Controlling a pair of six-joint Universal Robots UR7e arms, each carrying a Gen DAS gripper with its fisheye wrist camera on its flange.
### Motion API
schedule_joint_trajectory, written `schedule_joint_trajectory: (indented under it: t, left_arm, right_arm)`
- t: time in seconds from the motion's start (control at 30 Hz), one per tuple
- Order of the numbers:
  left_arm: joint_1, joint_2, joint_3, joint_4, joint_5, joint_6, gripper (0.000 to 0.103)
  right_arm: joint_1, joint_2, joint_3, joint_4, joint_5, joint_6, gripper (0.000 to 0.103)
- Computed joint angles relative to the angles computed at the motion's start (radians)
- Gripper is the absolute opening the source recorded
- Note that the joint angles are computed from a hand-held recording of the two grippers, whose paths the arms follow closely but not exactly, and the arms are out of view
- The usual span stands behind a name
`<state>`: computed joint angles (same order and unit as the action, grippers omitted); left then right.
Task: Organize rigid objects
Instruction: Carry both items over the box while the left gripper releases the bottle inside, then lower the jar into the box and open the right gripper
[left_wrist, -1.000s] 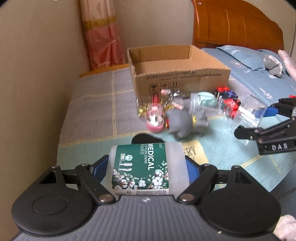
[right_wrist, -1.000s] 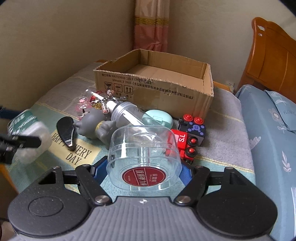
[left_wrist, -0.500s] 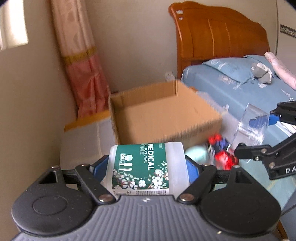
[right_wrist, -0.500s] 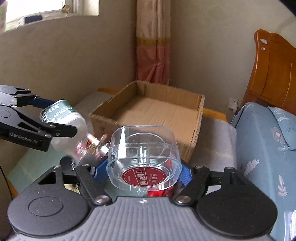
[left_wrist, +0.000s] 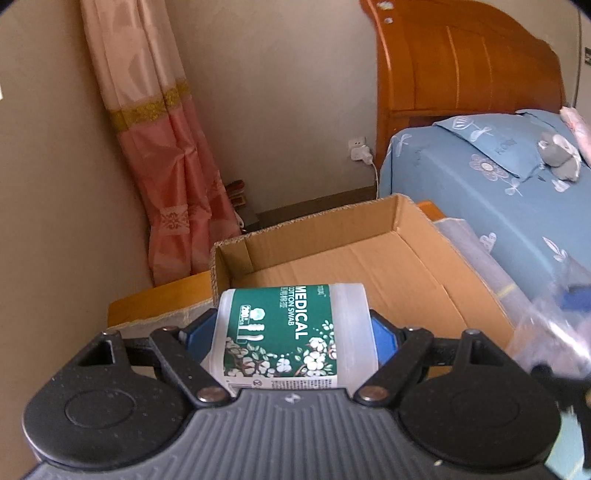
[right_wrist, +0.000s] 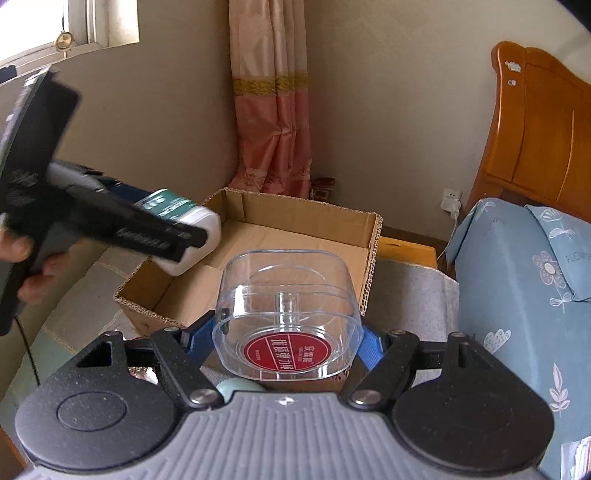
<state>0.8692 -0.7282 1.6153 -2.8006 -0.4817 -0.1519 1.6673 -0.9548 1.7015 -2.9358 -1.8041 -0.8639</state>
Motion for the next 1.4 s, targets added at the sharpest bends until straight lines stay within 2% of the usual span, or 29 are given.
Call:
schedule_joint_trajectory:
  t: [0.1, 0.17, 0.23, 0.33, 0.57, 0.67, 0.77, 0.93, 0.97, 1.03, 1.1, 1.2, 1.4]
  left_arm:
    - [0.021, 0.045, -0.056, -0.057, 0.008, 0.067, 0.083]
    - [0.035, 0.071, -0.084, -0.106, 0.011, 0.116, 0.095]
    - [0.045, 0.089, -0.109, -0.107, 0.036, 0.123, 0.095]
    - [0.051, 0.067, -0.086, -0.067, 0.026, 0.059, 0.095]
    - [0.029, -0.030, 0.044, -0.060, -0.030, -0.046, 0.096]
    - [0.009, -0.069, 0.087, -0.013, -0.018, -0.112, 0.098]
    - [-0.012, -0.096, 0.132, -0.049, -0.012, -0.093, 0.098]
    - [-0.045, -0.131, 0.186, -0.035, 0.026, -0.130, 0.099]
    - [-0.049, -0.136, 0.197, -0.030, 0.030, -0.139, 0.099]
    - [-0.056, -0.145, 0.213, -0.020, 0.029, -0.158, 0.099]
    - [-0.062, -0.156, 0.232, -0.014, 0.020, -0.175, 0.099]
    - [-0.071, -0.163, 0.249, -0.009, 0.018, -0.187, 0.099]
    - [-0.092, -0.176, 0.283, -0.019, 0.022, -0.206, 0.099]
  right_arm:
    - [0.003, 0.024, -0.027, 0.000, -0.017, -0.005, 0.080]
    - [0.002, 0.036, -0.047, 0.018, -0.022, 0.003, 0.080]
    - [0.003, 0.054, -0.072, 0.033, -0.028, 0.008, 0.080]
    - [0.002, 0.068, -0.087, 0.040, -0.036, 0.009, 0.080]
    - [0.011, 0.110, -0.147, 0.084, -0.057, 0.010, 0.080]
    - [0.019, 0.140, -0.190, 0.106, -0.073, 0.018, 0.080]
    - [0.025, 0.172, -0.238, 0.127, -0.089, 0.023, 0.080]
    - [0.040, 0.232, -0.334, 0.186, -0.121, 0.030, 0.080]
    - [0.044, 0.244, -0.346, 0.182, -0.131, 0.019, 0.084]
    - [0.051, 0.261, -0.347, 0.121, -0.151, -0.006, 0.100]
    - [0.053, 0.261, -0.340, 0.088, -0.146, -0.020, 0.100]
    - [0.053, 0.239, -0.322, 0.105, -0.130, 0.003, 0.100]
    - [0.055, 0.173, -0.231, 0.061, -0.107, -0.020, 0.103]
